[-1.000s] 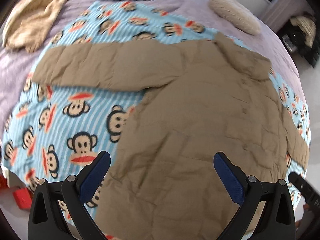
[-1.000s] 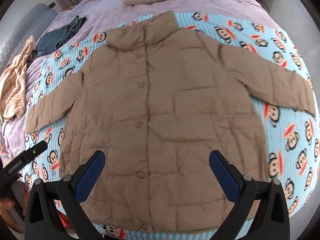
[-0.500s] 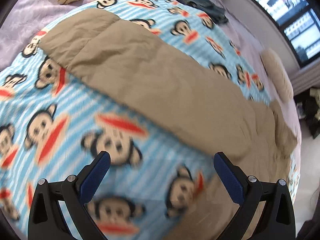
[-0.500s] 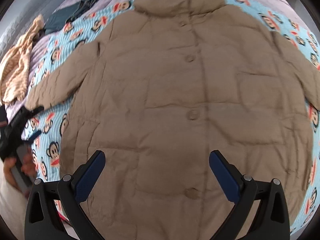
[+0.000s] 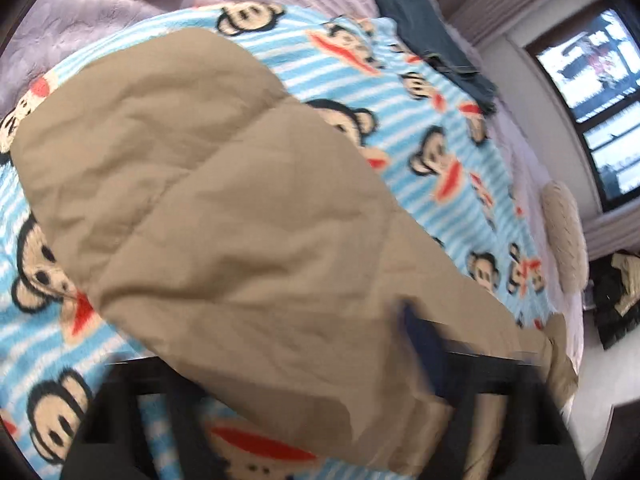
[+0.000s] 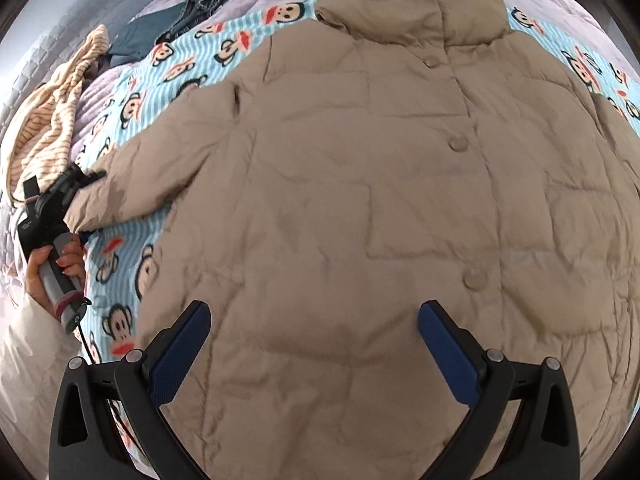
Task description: Fold large clothes
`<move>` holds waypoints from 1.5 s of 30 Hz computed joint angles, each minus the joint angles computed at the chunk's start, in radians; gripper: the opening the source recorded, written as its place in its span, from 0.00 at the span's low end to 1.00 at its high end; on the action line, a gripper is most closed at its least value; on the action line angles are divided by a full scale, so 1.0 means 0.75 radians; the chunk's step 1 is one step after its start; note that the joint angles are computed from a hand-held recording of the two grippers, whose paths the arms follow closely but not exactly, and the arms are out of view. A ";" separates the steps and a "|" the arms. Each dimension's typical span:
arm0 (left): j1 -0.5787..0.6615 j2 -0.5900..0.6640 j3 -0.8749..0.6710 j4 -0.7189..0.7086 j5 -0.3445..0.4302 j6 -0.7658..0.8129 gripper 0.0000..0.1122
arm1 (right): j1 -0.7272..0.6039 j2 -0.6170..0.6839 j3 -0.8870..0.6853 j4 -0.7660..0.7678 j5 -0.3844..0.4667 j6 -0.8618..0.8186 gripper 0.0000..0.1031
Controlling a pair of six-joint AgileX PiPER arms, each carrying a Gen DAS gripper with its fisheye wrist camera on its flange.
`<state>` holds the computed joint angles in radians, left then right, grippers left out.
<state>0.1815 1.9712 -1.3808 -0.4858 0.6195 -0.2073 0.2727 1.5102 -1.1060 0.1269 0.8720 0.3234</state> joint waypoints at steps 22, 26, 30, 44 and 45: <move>-0.191 -0.240 -0.238 -0.109 0.156 0.452 0.11 | 0.028 0.812 -0.715 0.776 -0.101 -0.401 0.08; -0.327 -0.195 -0.335 -0.066 0.186 0.402 0.11 | 0.032 0.869 -0.711 0.813 -0.123 -0.413 0.06; -0.513 -0.134 -0.454 0.067 0.186 0.278 0.11 | -0.025 0.827 -0.667 0.913 -0.046 -0.523 0.06; -1.188 0.453 -1.201 0.603 0.487 -0.038 0.56 | -0.826 0.110 0.018 0.602 0.033 -0.703 0.09; -1.215 0.456 -1.158 0.631 0.451 -0.064 0.74 | -0.852 0.103 0.029 0.593 0.040 -0.705 0.09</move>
